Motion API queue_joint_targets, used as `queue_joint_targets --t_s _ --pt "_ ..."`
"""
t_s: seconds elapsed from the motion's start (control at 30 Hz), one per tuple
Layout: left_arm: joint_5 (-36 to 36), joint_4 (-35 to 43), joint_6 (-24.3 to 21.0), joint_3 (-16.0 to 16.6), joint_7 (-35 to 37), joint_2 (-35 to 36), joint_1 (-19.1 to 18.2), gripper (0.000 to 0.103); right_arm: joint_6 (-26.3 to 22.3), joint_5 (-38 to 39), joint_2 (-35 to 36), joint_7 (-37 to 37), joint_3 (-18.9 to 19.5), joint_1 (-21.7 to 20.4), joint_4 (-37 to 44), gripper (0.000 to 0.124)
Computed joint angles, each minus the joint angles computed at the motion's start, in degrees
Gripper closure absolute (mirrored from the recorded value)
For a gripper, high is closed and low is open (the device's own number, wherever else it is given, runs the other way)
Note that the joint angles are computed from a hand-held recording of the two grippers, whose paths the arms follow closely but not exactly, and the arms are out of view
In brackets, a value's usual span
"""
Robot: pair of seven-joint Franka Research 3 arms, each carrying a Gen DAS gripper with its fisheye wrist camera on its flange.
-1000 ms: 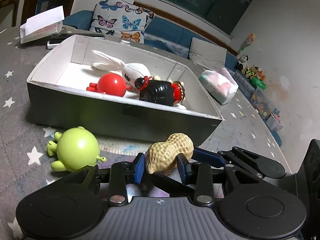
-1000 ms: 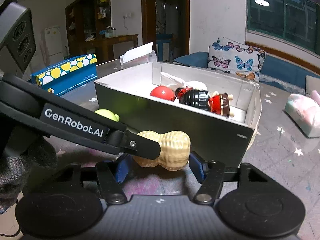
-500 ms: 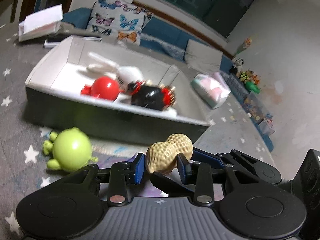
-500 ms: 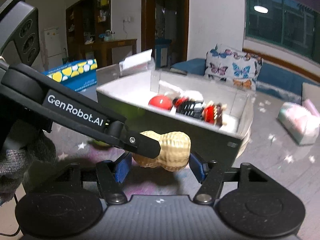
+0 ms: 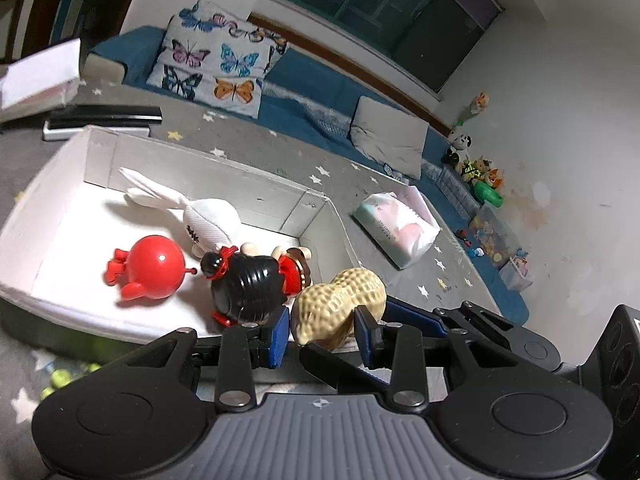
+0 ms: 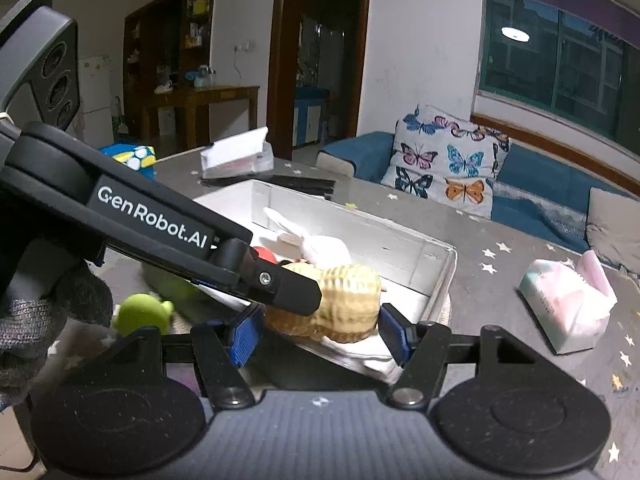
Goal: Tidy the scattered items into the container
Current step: 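Lift the peanut toy with the left gripper and lower it into the box, then open the left gripper to release the peanut toy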
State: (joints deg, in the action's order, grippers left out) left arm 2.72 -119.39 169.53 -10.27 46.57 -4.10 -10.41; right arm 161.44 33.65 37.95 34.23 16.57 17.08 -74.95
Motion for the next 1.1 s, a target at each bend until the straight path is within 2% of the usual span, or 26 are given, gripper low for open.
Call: queue_joint_targets --t_s 0.13,0.3,0.4,0.7,1.07,1.1 --pt "-9.51 2.02 -0.5 0.8 6.87 2.43 -0.9 0.065 -4.42 -2.78 3.4 4.74 -2.6 1.52 5.92 0.058" --pt "-13.41 3.52 -1.81 0.08 8.97 4.14 0.13 0.065 -9.25 -3.91 7.1 7.79 -2.84 1.28 12.13 0.058" --pt "-12.16 3.79 -2.26 -0.27 7.7 4.56 0.64 0.066 -10.88 -4.22 8.62 8.68 -2.96 1.24 14.7 0.058" --pt "-11.56 3.81 -3.03 -0.64 7.27 4.33 0.98 0.066 -8.18 -2.56 6.71 7.2 -1.65 0.32 11.05 0.057" --pt "-3.55 2.11 -2.49 -0.36 0.92 2.79 1.19 0.066 -2.94 1.81 2.18 1.34 1.24 -1.55 3.21 0.057" --pt "-3.05 1.58 -2.29 -0.31 0.35 2.28 1.21 0.066 -2.45 2.65 1.68 0.55 1.73 -1.91 2.4 0.053"
